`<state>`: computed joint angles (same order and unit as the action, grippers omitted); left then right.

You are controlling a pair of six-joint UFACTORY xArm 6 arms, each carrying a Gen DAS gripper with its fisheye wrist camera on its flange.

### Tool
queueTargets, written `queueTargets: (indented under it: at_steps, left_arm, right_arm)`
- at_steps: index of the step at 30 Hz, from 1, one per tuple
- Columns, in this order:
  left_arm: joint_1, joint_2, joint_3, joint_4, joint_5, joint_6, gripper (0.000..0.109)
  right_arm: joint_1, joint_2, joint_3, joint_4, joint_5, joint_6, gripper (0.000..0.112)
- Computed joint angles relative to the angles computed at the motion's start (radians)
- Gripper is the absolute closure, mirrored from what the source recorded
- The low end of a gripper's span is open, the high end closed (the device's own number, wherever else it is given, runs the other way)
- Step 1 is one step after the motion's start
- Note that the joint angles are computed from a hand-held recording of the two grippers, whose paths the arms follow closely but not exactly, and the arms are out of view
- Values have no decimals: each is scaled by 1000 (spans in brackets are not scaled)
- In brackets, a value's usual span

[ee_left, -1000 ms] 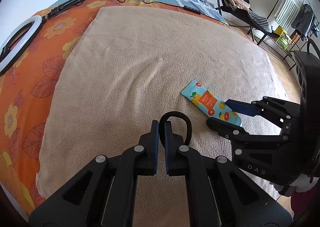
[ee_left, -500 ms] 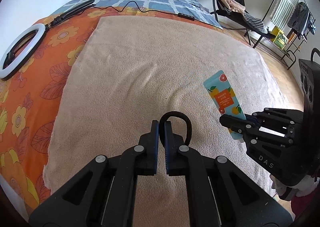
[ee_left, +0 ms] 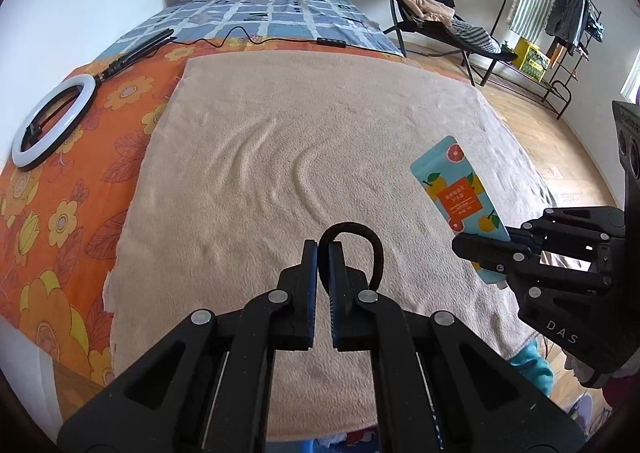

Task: Collect trash
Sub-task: 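Carry the hair tie and tube over the blue basket with both tools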

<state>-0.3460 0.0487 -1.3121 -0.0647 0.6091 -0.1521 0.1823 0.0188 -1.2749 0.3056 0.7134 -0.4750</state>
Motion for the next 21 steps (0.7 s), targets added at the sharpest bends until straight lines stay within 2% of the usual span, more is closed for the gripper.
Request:
queueTargets:
  at_steps: [10,15,21]
  left_arm:
    - [-82,-234,268,-6,-20,-3,105]
    - [-124,-319,383,10,-20,-17,105]
    - [-158,-381,483,-31,1,-7,105]
  right_arm:
    - [9,-270,261,52,-11,-37,108]
    - [12,-397,383,60,-5,-35,108]
    - [7,-513,499,62,11,-9,108]
